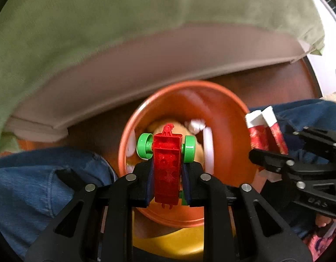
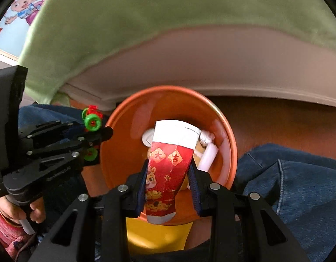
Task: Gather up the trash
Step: 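Lower car and paper cup into the orange bowl and open both grippers, then grasp the orange snack bag on the bed with the left gripper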
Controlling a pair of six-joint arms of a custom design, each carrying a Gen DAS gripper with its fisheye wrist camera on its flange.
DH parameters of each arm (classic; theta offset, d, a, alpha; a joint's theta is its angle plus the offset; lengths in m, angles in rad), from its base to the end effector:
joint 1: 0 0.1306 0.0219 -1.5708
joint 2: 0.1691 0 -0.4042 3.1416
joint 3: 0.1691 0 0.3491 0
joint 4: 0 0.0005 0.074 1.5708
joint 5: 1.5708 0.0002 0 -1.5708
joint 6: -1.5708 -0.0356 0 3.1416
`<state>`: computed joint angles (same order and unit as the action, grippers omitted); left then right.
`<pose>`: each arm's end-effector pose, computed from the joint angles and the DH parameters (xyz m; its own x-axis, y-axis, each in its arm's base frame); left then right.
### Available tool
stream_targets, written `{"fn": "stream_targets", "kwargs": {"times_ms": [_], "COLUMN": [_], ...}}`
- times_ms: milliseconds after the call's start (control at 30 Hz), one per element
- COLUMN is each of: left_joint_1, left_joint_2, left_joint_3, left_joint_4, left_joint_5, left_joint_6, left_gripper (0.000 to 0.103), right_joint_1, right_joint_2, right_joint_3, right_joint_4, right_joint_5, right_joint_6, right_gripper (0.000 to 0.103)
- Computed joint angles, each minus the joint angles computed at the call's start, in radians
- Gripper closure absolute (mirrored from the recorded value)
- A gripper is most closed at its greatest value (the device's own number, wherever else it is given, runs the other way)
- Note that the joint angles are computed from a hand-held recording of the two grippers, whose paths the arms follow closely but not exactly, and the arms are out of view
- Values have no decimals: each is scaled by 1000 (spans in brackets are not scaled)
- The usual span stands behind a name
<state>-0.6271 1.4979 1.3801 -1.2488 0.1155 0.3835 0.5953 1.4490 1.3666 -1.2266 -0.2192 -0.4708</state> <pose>0.3450 -0.2557 0.3848 -0.9605 0.2371 -0.1458 0.2614 0.9482 -0.1805 0.3411 0.2398 0.4005 -0.9822 -0.1304 -0.1354 -0.1665 0.9378 0.3046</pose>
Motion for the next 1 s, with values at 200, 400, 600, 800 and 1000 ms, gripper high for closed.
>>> {"fn": "stream_targets", "kwargs": {"times_ms": [200,400,600,800,1000], "left_joint_1": [-2,4,17,15,17], "left_joint_2": [27,26,23,19,-2], "left_joint_3": [-31,-40,-42,-39,-29], "left_joint_4": [-9,-1,-7,-9,-5], "left_joint_5": [16,13,27,25,9], "left_joint_6": [-5,26,48,45,41], "left_gripper": [67,26,26,26,26], "right_joint_1": [2,4,-11,-24,-24], "right_joint_2": [20,41,25,-5,-11], "right_joint_3": [-6,0,-10,-28,-33], "right_joint_4": [-6,3,-1,-9,13], "right_joint_5": [-4,11,14,13,-2], "right_joint_6": [-9,-53,-62,-62,-69], "right_gripper": [61,44,44,42,40]}}
